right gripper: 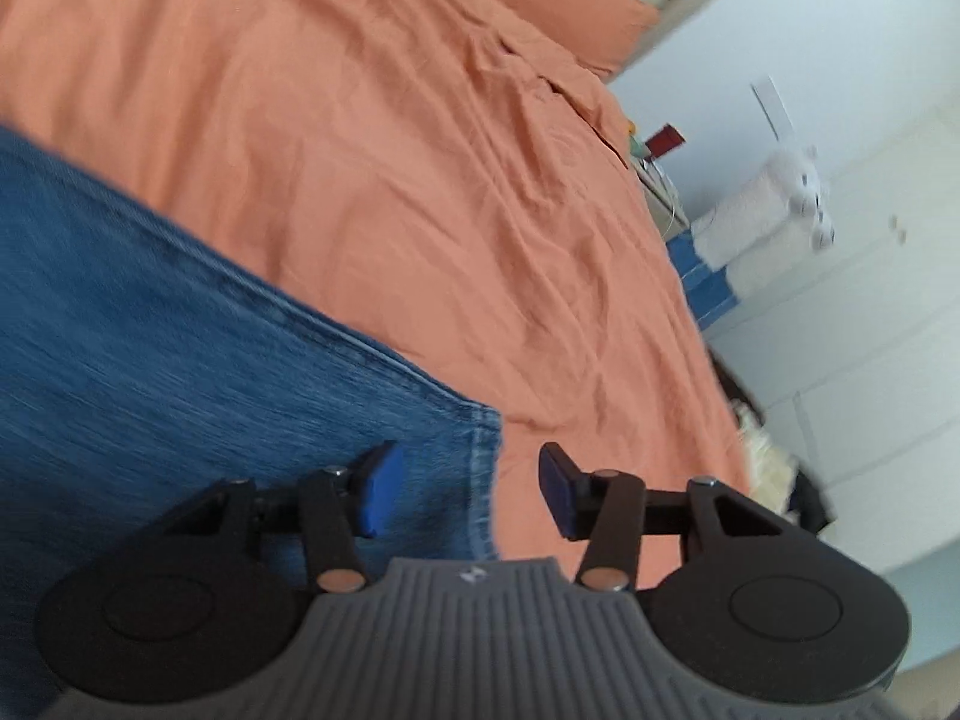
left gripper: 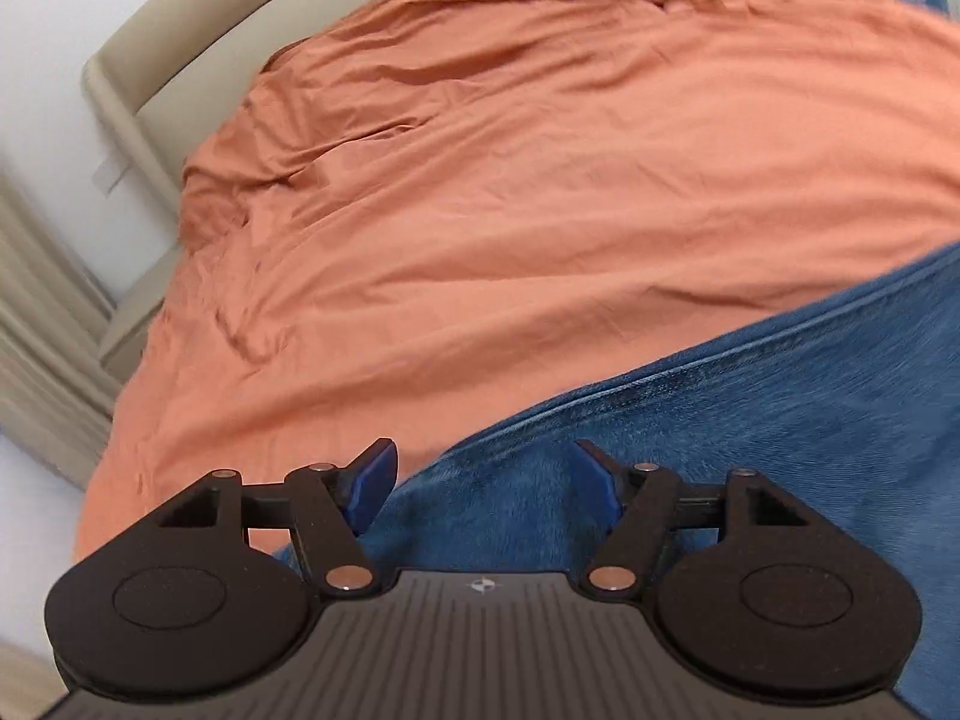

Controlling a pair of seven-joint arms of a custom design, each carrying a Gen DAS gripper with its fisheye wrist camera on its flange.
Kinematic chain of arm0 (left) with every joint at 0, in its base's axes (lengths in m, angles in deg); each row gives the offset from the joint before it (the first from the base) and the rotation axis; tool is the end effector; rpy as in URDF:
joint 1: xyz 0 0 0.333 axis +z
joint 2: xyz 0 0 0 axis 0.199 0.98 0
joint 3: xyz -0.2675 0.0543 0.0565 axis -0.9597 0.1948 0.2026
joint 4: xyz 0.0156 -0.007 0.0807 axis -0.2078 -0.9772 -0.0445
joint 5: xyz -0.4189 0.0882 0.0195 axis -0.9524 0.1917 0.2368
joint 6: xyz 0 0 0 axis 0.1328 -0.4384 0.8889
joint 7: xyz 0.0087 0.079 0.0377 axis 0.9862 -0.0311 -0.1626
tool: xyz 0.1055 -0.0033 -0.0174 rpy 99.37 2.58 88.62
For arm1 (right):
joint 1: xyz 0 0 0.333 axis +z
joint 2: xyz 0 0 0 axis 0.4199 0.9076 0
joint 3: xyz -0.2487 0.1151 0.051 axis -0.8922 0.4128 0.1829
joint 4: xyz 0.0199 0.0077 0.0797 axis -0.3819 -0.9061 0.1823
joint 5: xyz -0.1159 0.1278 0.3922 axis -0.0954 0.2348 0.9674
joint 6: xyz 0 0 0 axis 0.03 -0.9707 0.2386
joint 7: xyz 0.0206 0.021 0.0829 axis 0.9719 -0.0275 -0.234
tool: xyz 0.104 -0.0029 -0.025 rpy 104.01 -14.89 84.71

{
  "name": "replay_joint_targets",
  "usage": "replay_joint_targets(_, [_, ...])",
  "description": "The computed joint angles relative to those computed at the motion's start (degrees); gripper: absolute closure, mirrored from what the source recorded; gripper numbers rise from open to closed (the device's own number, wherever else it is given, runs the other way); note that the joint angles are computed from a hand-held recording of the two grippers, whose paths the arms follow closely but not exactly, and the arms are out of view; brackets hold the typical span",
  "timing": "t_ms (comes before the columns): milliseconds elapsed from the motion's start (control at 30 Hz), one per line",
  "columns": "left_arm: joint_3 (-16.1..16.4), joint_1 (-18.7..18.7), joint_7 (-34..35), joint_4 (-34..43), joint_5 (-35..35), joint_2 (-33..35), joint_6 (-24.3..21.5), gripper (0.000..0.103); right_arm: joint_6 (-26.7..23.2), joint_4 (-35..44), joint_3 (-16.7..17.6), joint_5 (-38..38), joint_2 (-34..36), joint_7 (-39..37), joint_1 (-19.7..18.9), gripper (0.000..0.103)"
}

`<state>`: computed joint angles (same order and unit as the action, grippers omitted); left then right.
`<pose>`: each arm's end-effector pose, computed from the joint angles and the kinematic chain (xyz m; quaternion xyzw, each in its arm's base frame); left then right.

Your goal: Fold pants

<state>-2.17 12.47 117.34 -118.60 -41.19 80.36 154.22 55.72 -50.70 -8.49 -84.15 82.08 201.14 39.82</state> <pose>0.6213 -0.0670 0.4250 -0.4868 0.7890 -0.1608 0.3385 0.5812 0.1497 0.3669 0.6591 -0.6293 0.4093 0.0456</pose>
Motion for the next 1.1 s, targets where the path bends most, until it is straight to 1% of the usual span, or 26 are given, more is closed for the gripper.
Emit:
replay_joint_targets(33, [0.06,0.44,2.10,-1.74,-3.66,-2.00,0.35,0.025,1.61,-1.70,0.32,0.72,-2.01,2.34,0.27,0.057])
replay_joint_targets(100, [0.65,1.04,6.55,-5.19,-11.40,-6.09,0.40,0.025,3.74,-5.21,1.82,0.70,-5.91,8.05,1.06,0.054])
replay_joint_targets(167, [2.18,1.03,11.42,-8.19,-20.32,-9.94,-0.51,0.025,6.90,-8.68,3.68,1.79,-9.35,13.61,1.85,0.054])
replay_joint_targets(267, [4.61,1.63,14.31,-12.07,-29.27,-14.81,-1.81,0.025,12.48,-12.46,6.50,5.08,-12.13,21.62,3.17,0.054])
replay_joint_targets(367, [6.92,2.80,14.48,-15.55,-35.89,-18.55,-2.95,0.025,15.85,-13.50,9.32,5.34,-12.02,29.67,4.47,0.054])
replay_joint_targets(433, [9.57,2.53,15.15,-16.73,-42.25,-19.70,-4.44,0.025,15.98,-12.85,10.74,5.12,-10.88,34.27,5.65,0.053])
replay_joint_targets(467, [10.77,2.43,15.44,-17.32,-45.60,-20.15,-5.02,0.024,16.69,-12.52,10.98,5.41,-10.18,36.58,6.25,0.053])
replay_joint_targets(533, [12.65,2.35,15.32,-18.85,-52.41,-20.40,-4.36,0.022,18.76,-12.01,11.18,5.35,-8.85,41.59,7.32,0.051])
replay_joint_targets(600, [13.97,2.12,15.45,-20.51,-58.63,-20.42,-2.46,0.022,18.36,-10.61,11.14,5.83,-7.05,43.99,8.49,0.050])
replay_joint_targets(633, [15.87,0.41,17.90,-20.70,-63.97,-19.94,-1.91,0.022,17.89,-9.79,11.01,6.31,-6.27,44.23,9.14,0.050])
replay_joint_targets(733, [21.02,-3.82,26.02,-18.62,-82.53,-16.76,-4.71,0.022,15.45,-7.46,10.63,7.21,-4.58,44.60,11.08,0.050])
replay_joint_targets(767, [22.21,-4.11,28.26,-17.85,-87.72,-15.77,-6.42,0.022,14.70,-7.29,10.46,7.79,-4.84,44.46,11.66,0.050])
replay_joint_targets(833, [23.00,-4.26,31.72,-15.95,-97.12,-12.76,-8.08,0.022,13.03,-7.09,10.38,8.41,-5.43,44.09,12.62,0.050])
replay_joint_targets(867, [23.02,-3.93,33.37,-15.51,-100.83,-11.89,-8.75,0.023,12.45,-7.20,10.32,8.66,-5.94,43.50,12.88,0.050])
replay_joint_targets(900, [22.89,-3.48,34.37,-14.52,-103.73,-10.62,-9.78,0.027,11.73,-7.48,10.41,8.81,-6.59,43.09,13.13,0.050])
replay_joint_targets(933, [22.47,-2.82,34.40,-13.66,-104.93,-9.64,-10.44,0.034,10.88,-7.37,10.53,8.94,-6.76,42.72,13.26,0.050])
replay_joint_targets(967, [21.72,-2.15,34.49,-13.47,-104.97,-9.42,-9.91,0.046,9.78,-7.23,10.60,9.61,-6.88,42.05,13.39,0.050])
replay_joint_targets(1000, [20.78,-1.42,33.98,-13.15,-103.29,-9.27,-9.15,0.053,8.76,-7.33,10.61,10.52,-7.20,41.43,13.48,0.050])
replay_joint_targets(1033, [19.53,-0.75,33.20,-12.92,-100.56,-9.51,-7.64,0.068,8.06,-7.43,10.63,11.22,-7.46,41.29,13.49,0.050])
replay_joint_targets(1067, [18.28,-0.28,34.92,-13.44,-99.39,-10.55,-5.54,0.081,7.61,-7.92,10.64,11.94,-8.04,41.42,13.48,0.050])
replay_joint_targets(1100, [16.99,0.11,37.41,-13.83,-98.59,-12.03,-3.22,0.083,7.21,-8.35,10.66,12.60,-8.53,41.54,13.40,0.050])
